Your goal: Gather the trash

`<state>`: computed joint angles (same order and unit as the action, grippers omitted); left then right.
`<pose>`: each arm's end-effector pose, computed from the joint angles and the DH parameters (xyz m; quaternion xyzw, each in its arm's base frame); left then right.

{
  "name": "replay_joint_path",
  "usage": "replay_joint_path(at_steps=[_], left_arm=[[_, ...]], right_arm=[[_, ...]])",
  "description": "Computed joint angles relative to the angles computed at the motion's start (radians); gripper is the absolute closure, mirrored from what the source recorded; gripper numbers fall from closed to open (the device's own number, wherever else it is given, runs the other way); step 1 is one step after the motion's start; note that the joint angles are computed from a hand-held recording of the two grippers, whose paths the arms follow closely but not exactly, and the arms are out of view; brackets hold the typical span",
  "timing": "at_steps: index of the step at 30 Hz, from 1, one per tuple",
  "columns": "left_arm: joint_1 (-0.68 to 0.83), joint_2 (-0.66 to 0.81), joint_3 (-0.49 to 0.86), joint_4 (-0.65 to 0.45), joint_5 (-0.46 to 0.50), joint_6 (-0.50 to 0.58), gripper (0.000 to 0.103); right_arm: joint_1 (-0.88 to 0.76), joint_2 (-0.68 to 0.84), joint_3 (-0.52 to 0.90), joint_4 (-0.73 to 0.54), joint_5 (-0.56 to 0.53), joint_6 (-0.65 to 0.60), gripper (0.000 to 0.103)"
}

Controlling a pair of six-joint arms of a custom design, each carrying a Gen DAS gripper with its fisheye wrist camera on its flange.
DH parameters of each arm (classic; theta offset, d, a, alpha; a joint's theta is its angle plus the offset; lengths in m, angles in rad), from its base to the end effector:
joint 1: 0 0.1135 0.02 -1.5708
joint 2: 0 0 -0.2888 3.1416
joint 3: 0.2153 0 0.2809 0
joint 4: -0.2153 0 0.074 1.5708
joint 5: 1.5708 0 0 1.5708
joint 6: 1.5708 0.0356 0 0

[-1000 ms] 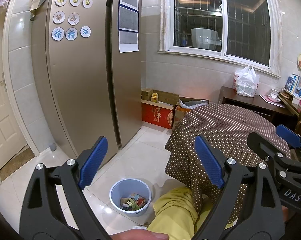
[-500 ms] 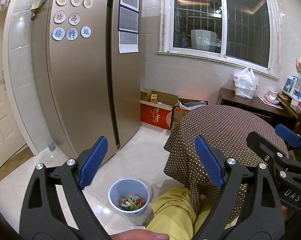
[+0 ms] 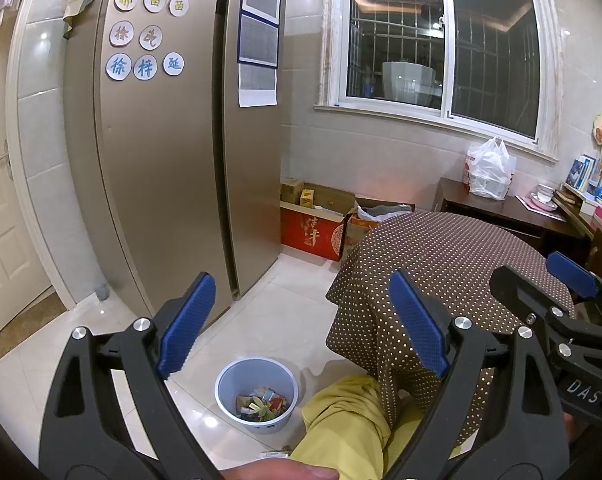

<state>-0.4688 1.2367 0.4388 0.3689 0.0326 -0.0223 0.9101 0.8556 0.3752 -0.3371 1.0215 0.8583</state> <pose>0.2310 -0.1183 0.1862 0.1949 0.8185 -0.1447 0.5208 0.1253 0.1117 0.1904 0.1587 0.8156 -0.0400 0.5550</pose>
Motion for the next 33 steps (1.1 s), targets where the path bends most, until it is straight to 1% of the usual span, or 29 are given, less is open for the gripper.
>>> replay_joint_path(at_steps=[17,21,33], left_arm=[[0.0,-0.004,-0.001,-0.002,0.002,0.0,0.016],[-0.001,-0.013,-0.005,-0.005,0.007,0.0,0.016],[0.0,-0.021,-0.006,-0.01,0.013,-0.004,0.016]], right_arm=[[0.015,0.001,0.01,-0.024,0.007,0.023,0.01],[0.03,0.017,0.021,-0.044,0.032,0.04,0.01],[0.03,0.007,0.014,-0.04,0.028,0.041,0.01]])
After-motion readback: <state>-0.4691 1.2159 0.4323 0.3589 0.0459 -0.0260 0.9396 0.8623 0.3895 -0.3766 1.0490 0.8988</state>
